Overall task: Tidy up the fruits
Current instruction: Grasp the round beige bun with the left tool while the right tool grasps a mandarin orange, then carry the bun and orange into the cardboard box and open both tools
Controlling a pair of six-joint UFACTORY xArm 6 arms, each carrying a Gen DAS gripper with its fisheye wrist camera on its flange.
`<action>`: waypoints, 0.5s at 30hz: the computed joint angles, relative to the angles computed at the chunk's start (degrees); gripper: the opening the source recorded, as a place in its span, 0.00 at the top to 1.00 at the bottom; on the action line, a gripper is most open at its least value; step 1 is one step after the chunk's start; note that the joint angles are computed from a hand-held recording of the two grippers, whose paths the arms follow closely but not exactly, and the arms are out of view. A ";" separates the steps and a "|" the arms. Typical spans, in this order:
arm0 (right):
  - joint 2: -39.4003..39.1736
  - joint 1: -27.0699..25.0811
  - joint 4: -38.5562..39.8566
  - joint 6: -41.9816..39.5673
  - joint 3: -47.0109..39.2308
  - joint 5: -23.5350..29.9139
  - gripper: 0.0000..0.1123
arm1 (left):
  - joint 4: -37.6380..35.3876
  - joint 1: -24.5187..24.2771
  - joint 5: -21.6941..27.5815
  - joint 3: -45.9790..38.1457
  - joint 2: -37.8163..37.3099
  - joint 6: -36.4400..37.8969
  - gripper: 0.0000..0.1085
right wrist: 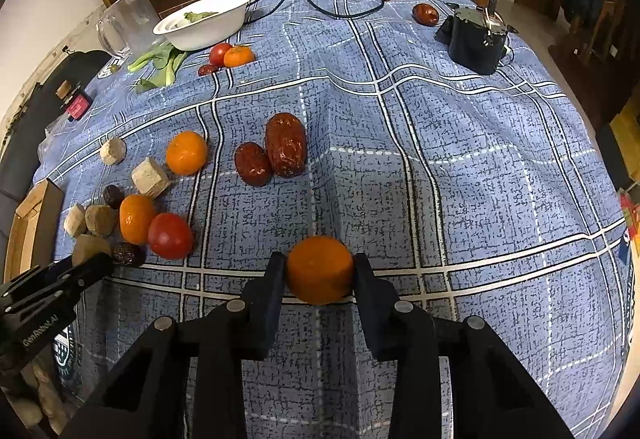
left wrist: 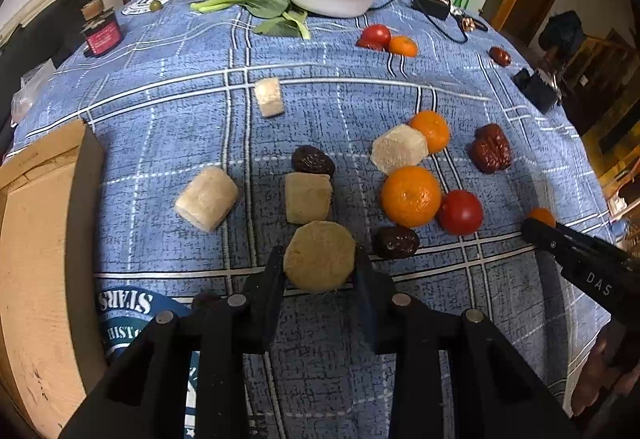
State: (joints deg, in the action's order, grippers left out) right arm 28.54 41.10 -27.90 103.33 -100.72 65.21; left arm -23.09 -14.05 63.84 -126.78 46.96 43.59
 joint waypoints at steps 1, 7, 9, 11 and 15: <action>-0.54 0.13 -0.35 0.80 0.72 -0.54 0.69 | -0.39 0.10 -0.01 0.40 -0.45 -0.02 0.71; -0.32 1.42 -1.91 0.86 -1.58 0.71 0.69 | -2.51 1.10 -0.39 3.57 -3.72 0.15 0.71; 0.39 1.78 -1.93 0.47 -3.11 1.12 0.69 | -2.95 1.51 -1.06 5.60 -5.30 0.64 0.71; 1.52 2.11 -1.71 -0.28 -5.28 2.10 0.69 | -3.59 2.15 -1.52 7.25 -6.68 1.13 0.71; 2.78 2.53 -1.71 0.44 -7.50 3.86 0.69 | -4.47 3.75 -1.29 7.93 -7.74 1.34 0.71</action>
State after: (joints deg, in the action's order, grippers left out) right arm 31.32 43.63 -29.61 103.77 -108.22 69.07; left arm -27.56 -10.31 62.54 -118.85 39.22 44.93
